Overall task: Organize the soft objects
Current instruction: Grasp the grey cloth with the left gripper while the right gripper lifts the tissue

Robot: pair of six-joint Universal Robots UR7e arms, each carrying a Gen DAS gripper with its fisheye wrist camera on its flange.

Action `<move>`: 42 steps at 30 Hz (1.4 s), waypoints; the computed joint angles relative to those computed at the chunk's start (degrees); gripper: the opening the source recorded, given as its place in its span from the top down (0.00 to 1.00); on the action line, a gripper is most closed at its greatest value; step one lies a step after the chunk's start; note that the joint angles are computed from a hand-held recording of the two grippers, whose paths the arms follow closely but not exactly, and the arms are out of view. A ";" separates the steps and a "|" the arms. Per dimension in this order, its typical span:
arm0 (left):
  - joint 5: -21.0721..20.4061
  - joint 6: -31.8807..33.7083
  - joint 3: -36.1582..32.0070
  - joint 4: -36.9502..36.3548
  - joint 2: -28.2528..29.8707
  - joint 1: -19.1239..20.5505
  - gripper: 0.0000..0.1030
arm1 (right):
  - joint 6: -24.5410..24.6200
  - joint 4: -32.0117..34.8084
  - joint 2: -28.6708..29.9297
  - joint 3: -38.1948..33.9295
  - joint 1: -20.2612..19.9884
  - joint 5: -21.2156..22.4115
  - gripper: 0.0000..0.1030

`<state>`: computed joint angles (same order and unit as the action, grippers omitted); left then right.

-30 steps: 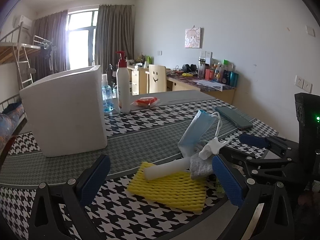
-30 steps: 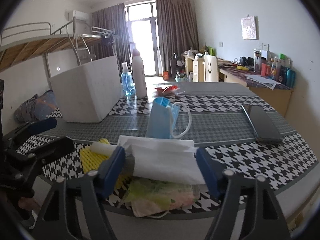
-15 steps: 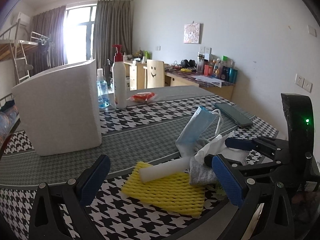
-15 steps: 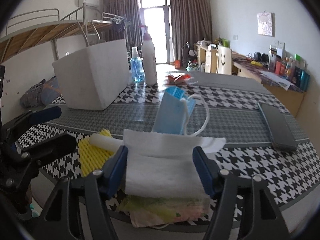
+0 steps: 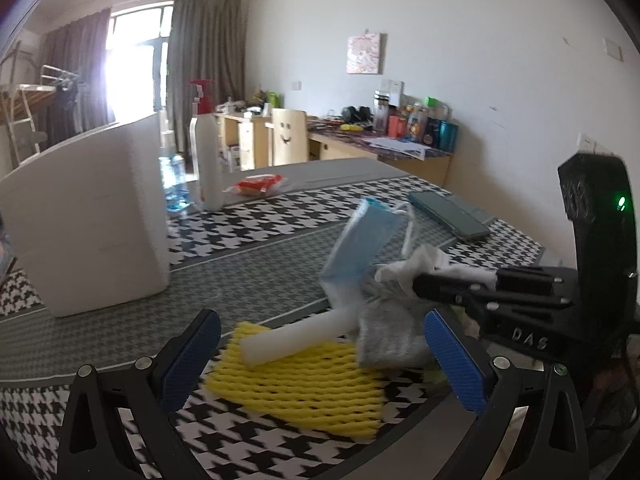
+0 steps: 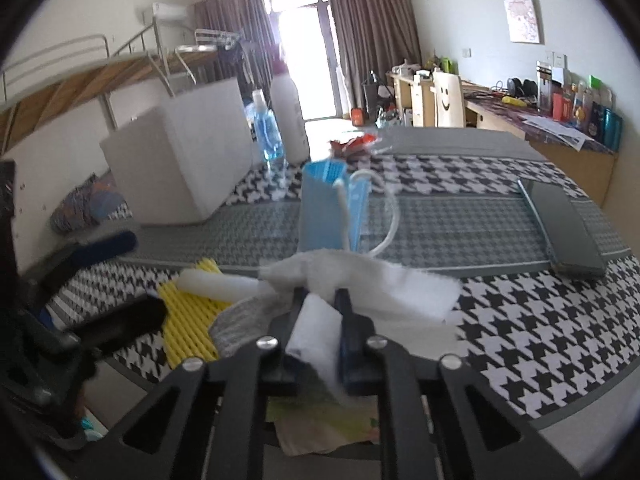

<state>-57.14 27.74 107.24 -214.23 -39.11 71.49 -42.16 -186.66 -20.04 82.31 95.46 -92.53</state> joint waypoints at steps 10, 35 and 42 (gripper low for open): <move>-2.01 -1.20 -2.47 5.75 1.41 -0.20 0.05 | 2.62 -4.08 -1.94 2.16 -0.97 2.66 0.87; -3.24 -3.51 -5.02 18.08 2.02 -0.24 0.87 | 3.76 -6.33 -2.70 3.79 -2.40 3.00 0.87; -6.30 -1.15 -3.38 15.42 0.54 -0.45 0.96 | 3.95 -7.34 -3.08 4.50 -2.36 3.56 0.87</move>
<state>-63.44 26.59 103.86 -198.81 -38.57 71.04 -38.21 -194.00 -23.12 86.82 93.10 -88.98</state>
